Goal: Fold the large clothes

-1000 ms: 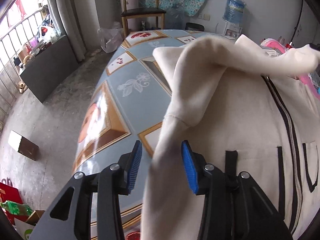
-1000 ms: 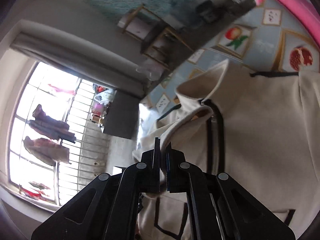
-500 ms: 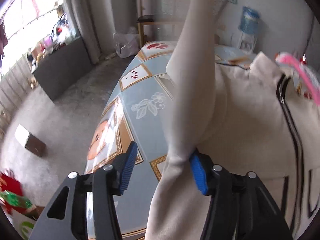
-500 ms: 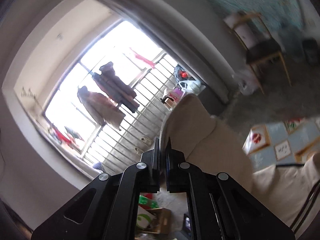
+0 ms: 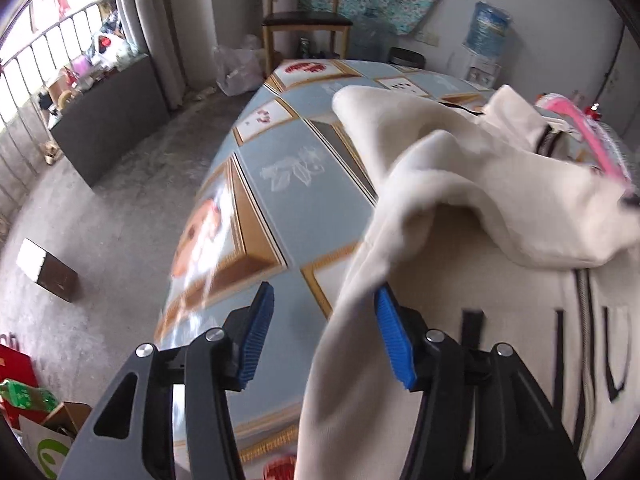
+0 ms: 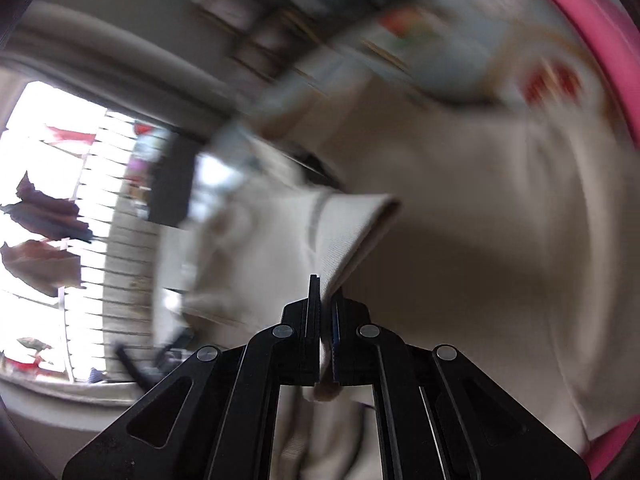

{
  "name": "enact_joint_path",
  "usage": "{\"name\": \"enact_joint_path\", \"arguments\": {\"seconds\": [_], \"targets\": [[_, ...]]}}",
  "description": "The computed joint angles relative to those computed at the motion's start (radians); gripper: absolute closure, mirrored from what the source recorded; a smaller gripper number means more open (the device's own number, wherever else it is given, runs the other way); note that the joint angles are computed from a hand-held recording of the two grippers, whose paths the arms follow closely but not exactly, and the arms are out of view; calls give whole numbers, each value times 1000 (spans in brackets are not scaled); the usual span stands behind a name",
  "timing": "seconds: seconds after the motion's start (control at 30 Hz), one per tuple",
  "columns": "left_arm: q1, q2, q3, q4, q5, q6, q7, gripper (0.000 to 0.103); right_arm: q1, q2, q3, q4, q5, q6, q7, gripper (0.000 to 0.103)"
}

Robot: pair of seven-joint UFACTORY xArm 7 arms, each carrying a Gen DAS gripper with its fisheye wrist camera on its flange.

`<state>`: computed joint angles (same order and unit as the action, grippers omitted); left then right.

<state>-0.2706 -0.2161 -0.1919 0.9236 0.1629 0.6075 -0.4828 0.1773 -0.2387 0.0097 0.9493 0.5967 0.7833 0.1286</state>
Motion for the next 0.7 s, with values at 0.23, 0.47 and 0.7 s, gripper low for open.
{"name": "enact_joint_path", "arguments": {"seconds": [0.23, 0.47, 0.7], "targets": [[-35, -140, 46, -86, -160, 9, 108, 51, -3, -107, -15, -94, 16, -69, -25, 99], [-9, -147, 28, -82, -183, -15, 101, 51, -55, -86, 8, -123, -193, -16, 130, 91], [-25, -138, 46, -62, -226, -34, 140, 51, -54, -121, 37, -142, -328, -19, 168, 99]]}}
